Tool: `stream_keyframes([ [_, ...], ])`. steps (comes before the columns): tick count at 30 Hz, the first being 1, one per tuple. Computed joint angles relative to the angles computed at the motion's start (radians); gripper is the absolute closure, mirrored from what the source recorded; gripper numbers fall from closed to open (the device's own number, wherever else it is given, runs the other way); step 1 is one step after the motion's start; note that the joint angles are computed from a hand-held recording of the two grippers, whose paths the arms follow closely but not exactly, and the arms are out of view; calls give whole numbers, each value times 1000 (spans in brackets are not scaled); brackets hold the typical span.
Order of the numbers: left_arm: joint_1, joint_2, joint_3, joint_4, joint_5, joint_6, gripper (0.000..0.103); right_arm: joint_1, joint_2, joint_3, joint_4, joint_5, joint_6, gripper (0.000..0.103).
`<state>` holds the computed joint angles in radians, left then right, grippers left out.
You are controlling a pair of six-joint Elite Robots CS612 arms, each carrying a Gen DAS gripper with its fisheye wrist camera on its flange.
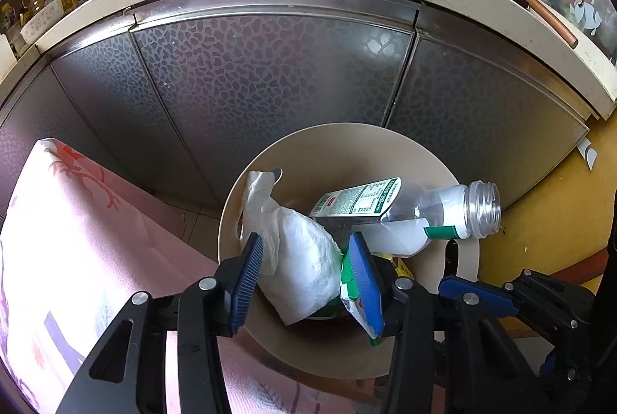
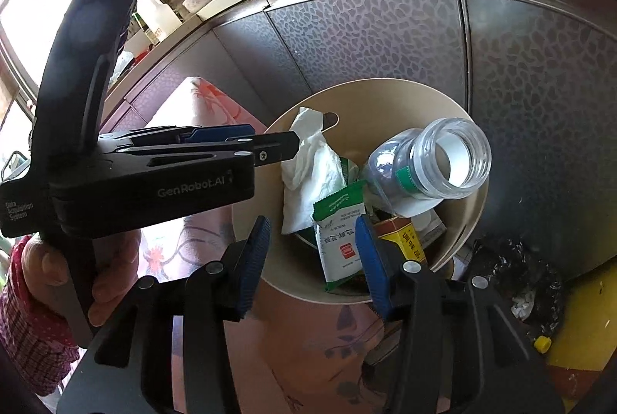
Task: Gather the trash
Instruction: 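Open both tools over the bin to drop tissue and wrapper, then move both open tools back to the table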
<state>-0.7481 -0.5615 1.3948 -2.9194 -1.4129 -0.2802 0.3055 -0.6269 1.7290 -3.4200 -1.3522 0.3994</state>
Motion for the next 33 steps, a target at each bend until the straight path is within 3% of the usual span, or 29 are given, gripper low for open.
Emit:
stream_keyframes([
  [33,-29,-92,151,-124,25,-18,56,32,-47,67,-74,-50,42,57],
])
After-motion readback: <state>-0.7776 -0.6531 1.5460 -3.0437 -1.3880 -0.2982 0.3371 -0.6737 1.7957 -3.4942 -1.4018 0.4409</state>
